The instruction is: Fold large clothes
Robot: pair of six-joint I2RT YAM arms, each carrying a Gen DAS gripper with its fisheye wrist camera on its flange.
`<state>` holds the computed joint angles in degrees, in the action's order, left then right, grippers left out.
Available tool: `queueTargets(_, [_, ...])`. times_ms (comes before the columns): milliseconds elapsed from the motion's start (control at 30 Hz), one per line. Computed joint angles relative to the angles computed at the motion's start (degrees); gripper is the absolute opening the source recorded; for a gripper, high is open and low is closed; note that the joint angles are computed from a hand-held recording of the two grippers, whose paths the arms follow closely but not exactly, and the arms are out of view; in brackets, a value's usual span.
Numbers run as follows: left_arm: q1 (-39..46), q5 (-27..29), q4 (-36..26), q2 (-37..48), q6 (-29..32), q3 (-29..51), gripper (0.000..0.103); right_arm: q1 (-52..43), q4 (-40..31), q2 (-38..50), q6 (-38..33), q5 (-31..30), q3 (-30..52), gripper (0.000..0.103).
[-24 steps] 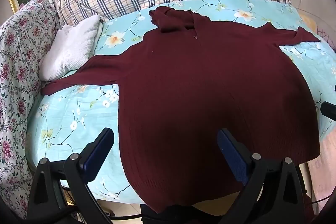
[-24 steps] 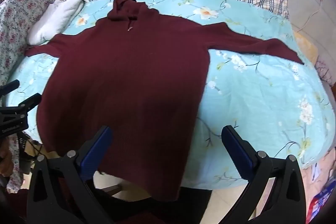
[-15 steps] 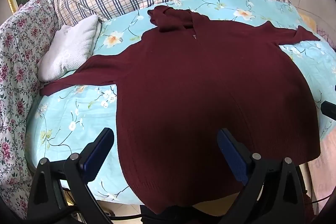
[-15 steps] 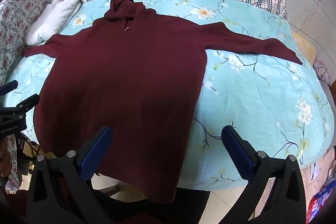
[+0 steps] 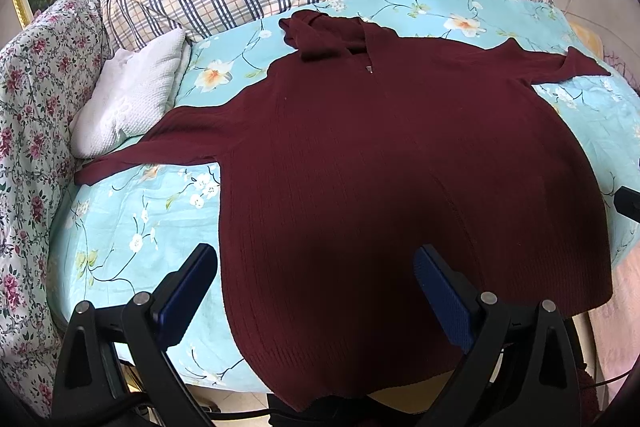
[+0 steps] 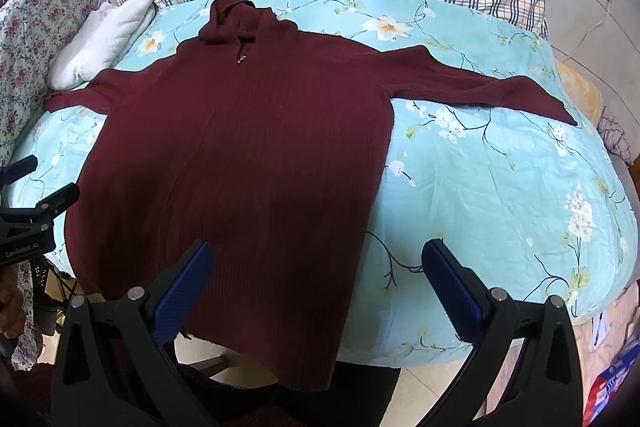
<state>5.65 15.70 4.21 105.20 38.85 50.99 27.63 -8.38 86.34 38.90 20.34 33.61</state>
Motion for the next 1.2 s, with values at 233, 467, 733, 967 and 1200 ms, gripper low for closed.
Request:
queueTargets(233, [-0.4,-0.25,-1.71,1.01,0.02,1.53,0.099,-0.67,1.88,0.05,0.43,-0.79,-1.27,0.103])
queueTargets(467, [-1.33,-1.69,-0.76,2.77,0.7,2.48,0.099,-1.82,3.32,0.7,0.1,-1.87,-1.31,0.103])
queueTargets(733, [-1.85,-1.03,-0.46,2.75,-0.77,3.54,0.099,-4.69,6.41,-0.59,-1.18,-4.08,-2.78,0.103])
queueTargets(967, [-2.46,-0.61,0.25,3.52,-1.57,3.89,0.099,-6.5,9.2,0.0,-1.79,-6.41,-3.4,0.103])
queueTargets(1200, [-3.19,-0.08,1.17,4.61,-3.19,5.08,0.099,-7.76,10.71,0.46,-2.68,-6.79,-3.59,0.103])
